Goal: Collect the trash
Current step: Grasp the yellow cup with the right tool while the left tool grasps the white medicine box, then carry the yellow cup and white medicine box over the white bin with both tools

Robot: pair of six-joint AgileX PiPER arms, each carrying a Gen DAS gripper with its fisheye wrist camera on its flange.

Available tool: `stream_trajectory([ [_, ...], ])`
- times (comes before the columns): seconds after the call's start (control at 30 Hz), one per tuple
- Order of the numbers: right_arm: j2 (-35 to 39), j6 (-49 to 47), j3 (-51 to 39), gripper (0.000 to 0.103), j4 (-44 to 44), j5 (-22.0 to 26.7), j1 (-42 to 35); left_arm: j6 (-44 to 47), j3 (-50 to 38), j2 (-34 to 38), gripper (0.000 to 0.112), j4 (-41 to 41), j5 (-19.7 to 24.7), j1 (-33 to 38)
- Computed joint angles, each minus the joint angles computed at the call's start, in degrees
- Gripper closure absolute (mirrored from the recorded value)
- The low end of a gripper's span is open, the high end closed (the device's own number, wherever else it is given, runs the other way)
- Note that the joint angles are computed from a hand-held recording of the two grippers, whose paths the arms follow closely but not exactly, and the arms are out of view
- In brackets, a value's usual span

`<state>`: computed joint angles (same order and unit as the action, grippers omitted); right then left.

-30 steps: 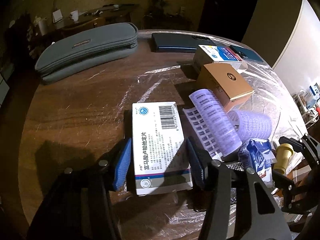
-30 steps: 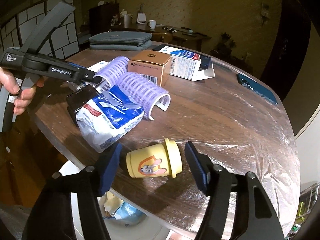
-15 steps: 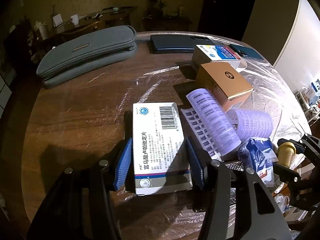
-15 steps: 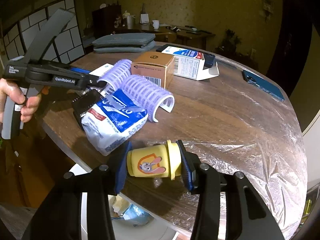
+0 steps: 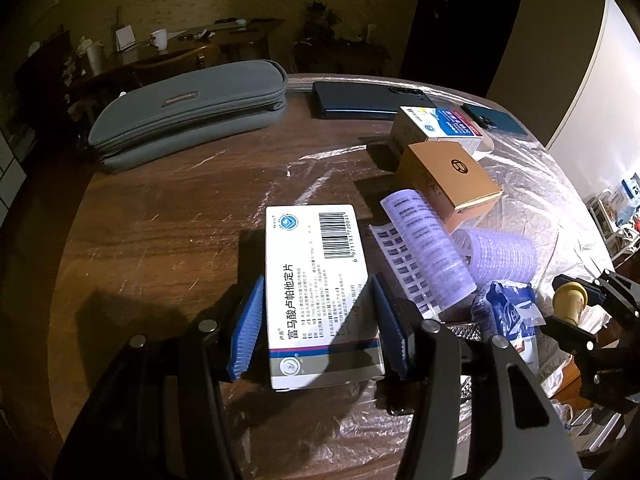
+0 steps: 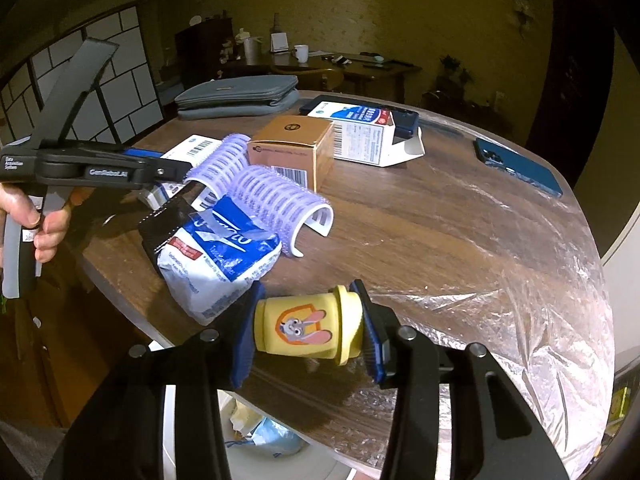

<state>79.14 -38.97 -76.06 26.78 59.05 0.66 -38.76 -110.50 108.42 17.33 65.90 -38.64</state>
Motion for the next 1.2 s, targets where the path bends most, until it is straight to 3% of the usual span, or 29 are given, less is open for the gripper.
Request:
stream_trajectory([
  [0.63, -0.2, -0.6, -2.6, 0.06, 3.3, 4.2, -3.5, -2.5, 3.8, -5.2, 0.059, 1.7, 0.0, -3.3],
  [1.2, -4.6, -1.5, -1.5, 0.06, 4.0, 8.9, -5.2, -6.7, 9.8, -12.0, 0.059, 3.4, 0.4, -9.3],
])
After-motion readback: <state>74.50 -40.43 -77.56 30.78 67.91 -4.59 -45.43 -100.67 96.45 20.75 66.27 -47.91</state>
